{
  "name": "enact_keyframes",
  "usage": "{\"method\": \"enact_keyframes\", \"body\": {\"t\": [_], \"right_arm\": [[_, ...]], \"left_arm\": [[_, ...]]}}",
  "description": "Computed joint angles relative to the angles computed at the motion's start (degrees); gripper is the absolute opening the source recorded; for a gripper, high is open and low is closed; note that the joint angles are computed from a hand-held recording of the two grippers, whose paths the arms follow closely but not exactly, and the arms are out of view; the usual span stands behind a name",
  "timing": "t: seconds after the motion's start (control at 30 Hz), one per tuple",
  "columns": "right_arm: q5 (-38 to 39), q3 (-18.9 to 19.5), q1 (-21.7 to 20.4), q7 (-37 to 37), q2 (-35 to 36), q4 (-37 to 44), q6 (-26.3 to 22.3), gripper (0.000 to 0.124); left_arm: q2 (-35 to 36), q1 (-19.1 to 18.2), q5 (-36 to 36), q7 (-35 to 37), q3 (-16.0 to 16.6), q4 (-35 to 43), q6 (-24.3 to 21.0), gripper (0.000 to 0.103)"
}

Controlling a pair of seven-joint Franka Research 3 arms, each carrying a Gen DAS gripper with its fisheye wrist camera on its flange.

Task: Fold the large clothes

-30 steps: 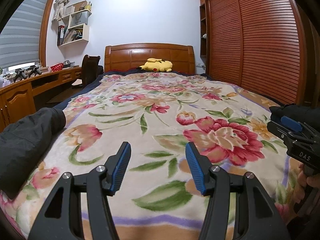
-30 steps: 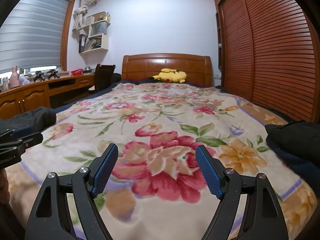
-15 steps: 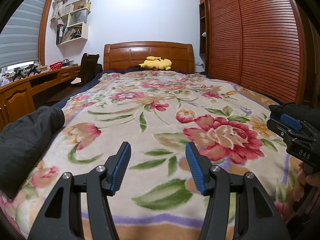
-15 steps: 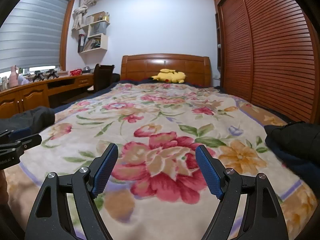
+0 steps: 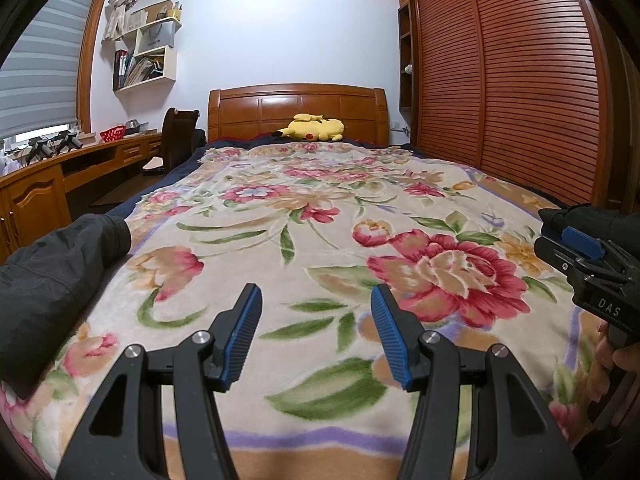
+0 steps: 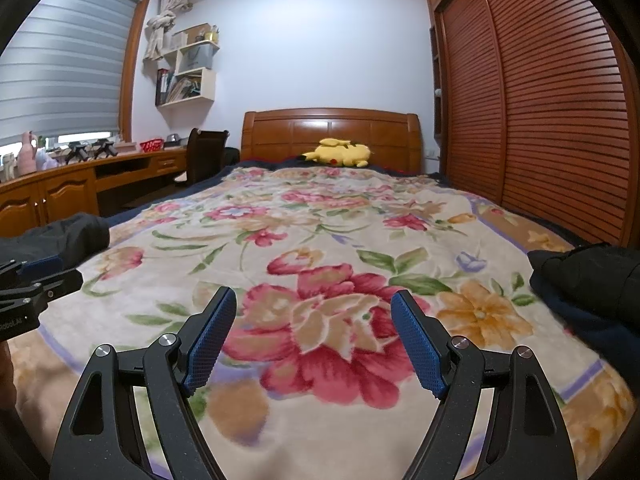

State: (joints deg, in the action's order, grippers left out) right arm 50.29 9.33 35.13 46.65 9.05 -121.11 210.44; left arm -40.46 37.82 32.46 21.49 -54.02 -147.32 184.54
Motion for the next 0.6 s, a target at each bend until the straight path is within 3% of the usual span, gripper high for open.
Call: {"method": "enact_keyframes", "body": {"t": [0.6], "right_arm": [[0.1, -0.1, 0.0, -0.1, 0.1, 0.2, -0.1, 0.081]], "left_arm": [[-0.1, -0.2, -0.1, 0.2, 0.2, -0.1, 0.0, 0.056]]}}
